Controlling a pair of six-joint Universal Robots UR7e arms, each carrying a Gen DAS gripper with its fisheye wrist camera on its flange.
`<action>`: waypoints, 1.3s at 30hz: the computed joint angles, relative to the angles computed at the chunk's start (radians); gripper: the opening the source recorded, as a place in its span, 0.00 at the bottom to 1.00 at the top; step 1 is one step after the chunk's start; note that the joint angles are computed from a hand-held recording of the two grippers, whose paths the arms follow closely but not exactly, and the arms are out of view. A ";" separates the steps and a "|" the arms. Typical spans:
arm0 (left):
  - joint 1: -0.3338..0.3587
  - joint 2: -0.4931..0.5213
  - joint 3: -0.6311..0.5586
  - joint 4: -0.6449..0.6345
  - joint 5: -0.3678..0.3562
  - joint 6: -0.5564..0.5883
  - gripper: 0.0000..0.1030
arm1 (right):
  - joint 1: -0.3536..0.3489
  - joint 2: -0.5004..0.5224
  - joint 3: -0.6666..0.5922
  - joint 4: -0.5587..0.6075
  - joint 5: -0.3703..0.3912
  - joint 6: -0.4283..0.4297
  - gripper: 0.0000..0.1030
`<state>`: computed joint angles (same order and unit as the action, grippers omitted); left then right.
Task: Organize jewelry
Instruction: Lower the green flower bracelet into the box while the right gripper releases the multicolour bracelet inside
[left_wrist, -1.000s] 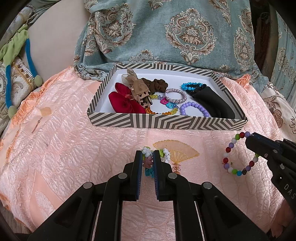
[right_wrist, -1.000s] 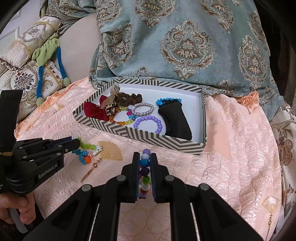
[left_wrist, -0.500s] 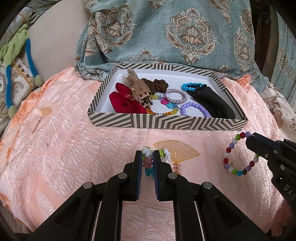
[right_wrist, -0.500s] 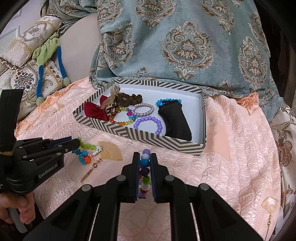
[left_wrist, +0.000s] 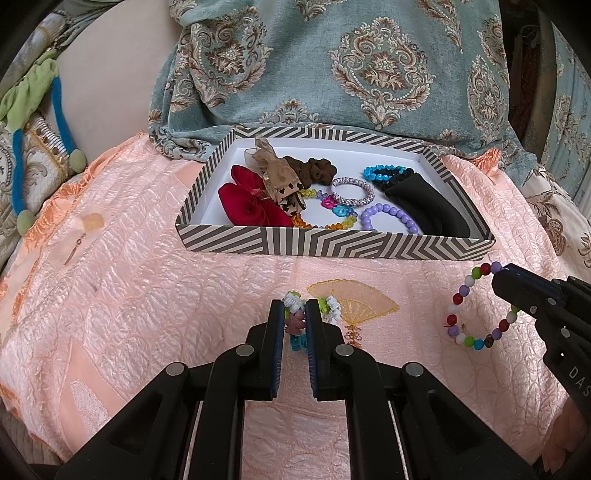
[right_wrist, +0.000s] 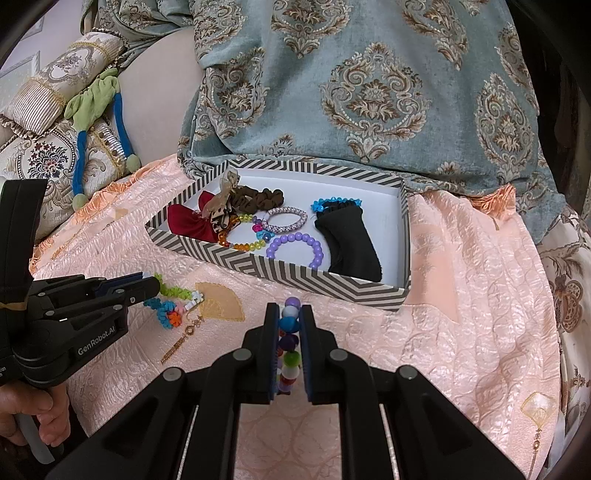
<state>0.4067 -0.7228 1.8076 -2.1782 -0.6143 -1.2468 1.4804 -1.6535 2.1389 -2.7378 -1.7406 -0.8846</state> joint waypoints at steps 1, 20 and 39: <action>0.000 0.000 0.000 0.002 0.001 -0.001 0.00 | 0.000 -0.001 0.000 -0.001 0.001 0.000 0.10; 0.022 -0.034 -0.078 -0.042 0.049 0.145 0.00 | 0.068 0.076 -0.166 0.052 0.053 0.066 0.10; 0.222 0.190 -0.386 -0.339 -0.024 0.575 0.00 | 0.053 0.425 -0.539 0.183 0.096 0.199 0.10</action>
<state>0.6288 -0.5330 1.4214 -2.5167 -0.6379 -0.6722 1.5329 -1.2282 1.6002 -2.5552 -1.6449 -0.6853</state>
